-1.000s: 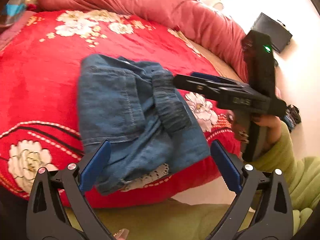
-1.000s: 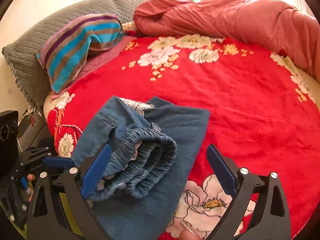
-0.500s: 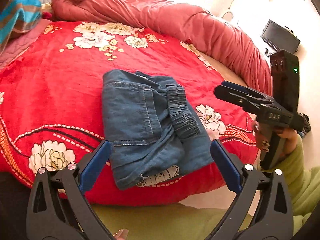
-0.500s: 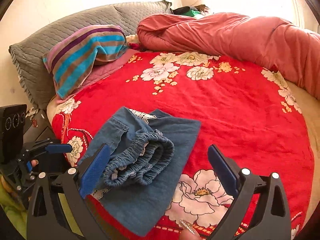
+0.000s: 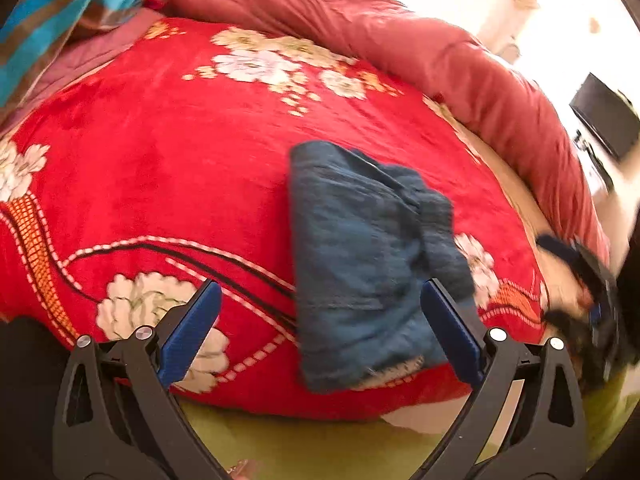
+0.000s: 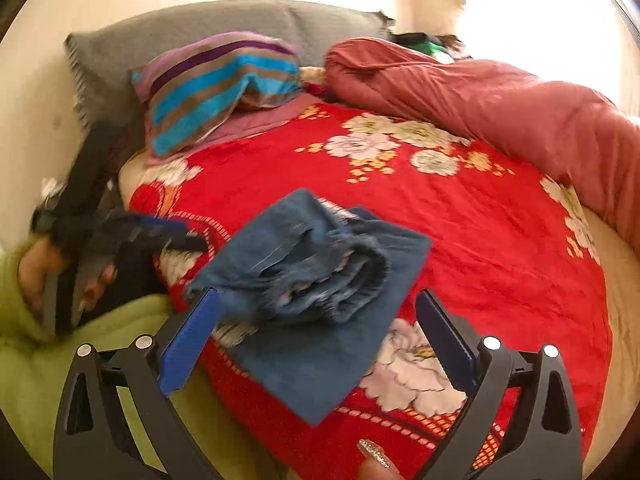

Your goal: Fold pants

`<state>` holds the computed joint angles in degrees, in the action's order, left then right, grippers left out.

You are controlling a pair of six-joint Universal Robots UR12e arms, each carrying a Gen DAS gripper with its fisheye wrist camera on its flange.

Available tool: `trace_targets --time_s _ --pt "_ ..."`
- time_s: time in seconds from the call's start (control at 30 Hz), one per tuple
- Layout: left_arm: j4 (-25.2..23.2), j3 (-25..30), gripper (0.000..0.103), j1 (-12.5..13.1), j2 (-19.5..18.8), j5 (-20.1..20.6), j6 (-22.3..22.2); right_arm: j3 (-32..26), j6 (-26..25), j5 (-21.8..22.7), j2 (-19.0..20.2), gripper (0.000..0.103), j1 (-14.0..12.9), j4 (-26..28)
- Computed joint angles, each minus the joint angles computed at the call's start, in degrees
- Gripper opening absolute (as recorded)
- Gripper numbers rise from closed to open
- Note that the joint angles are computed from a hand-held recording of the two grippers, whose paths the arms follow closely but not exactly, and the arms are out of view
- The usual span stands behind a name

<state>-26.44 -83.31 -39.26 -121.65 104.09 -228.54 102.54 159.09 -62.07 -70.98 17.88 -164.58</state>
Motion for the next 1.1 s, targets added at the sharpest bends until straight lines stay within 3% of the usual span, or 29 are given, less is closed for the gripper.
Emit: trace_targets --time_s 0.1,0.17,0.23,0.27,0.33,0.4,0.5,0.7,0.73,0.77,0.8,0.83,1.0,1.1 --pt "0.1 -0.3 0.093 0.5 0.4 0.7 -0.6 0.5 -3.8 2.3 -0.3 0.097 0.7 1.9" --pt "0.0 0.3 0.086 0.8 0.2 0.5 0.1 0.7 -6.2 3.0 -0.3 0.097 1.4 2.4" --pt "-0.1 1.2 0.060 1.1 -0.2 -1.1 1.7 0.5 -8.6 4.1 -0.1 0.085 2.2 4.0" --pt "-0.1 1.6 0.058 1.3 -0.4 -2.2 2.3 0.3 -10.2 4.5 0.1 0.069 2.5 5.0" --pt "-0.7 3.1 0.052 1.8 -1.3 -5.2 3.8 -0.1 -13.4 4.0 0.5 0.064 3.5 5.4" --pt "-2.7 5.2 0.051 2.1 -2.5 -6.6 5.0 -0.5 -16.1 2.7 0.9 0.054 4.4 5.9" --pt "-5.6 7.8 0.051 2.5 -4.2 -8.2 6.7 -0.8 -21.2 1.6 1.6 0.048 5.3 5.5" --pt "-10.5 9.8 0.051 3.4 -6.0 -7.2 5.8 -2.4 -27.6 -4.1 4.1 0.046 7.2 2.7" --pt "-10.5 9.8 0.052 3.6 -6.1 -7.3 5.6 -2.7 -28.2 -4.7 4.6 0.042 7.5 2.4" --pt "-10.4 9.5 0.053 3.7 -6.1 -7.8 5.3 -2.9 -28.6 -5.2 5.0 0.027 7.6 2.1" --pt "-10.4 9.3 0.055 3.8 -6.1 -7.9 5.0 -3.6 -28.9 -5.2 5.5 0.015 7.7 3.1" --pt "-10.2 9.1 0.057 4.0 -6.1 -8.4 4.6 -4.4 -28.9 -3.8 5.8 0.012 7.5 5.8" --pt "-9.0 8.6 0.060 4.2 -6.2 -8.8 4.6 -3.7 -30.2 4.1 3.6 0.009 5.4 13.3" --pt "-8.4 8.8 0.064 4.1 -6.4 -8.4 4.8 -1.8 -32.3 1.7 3.2 0.009 5.6 12.4"
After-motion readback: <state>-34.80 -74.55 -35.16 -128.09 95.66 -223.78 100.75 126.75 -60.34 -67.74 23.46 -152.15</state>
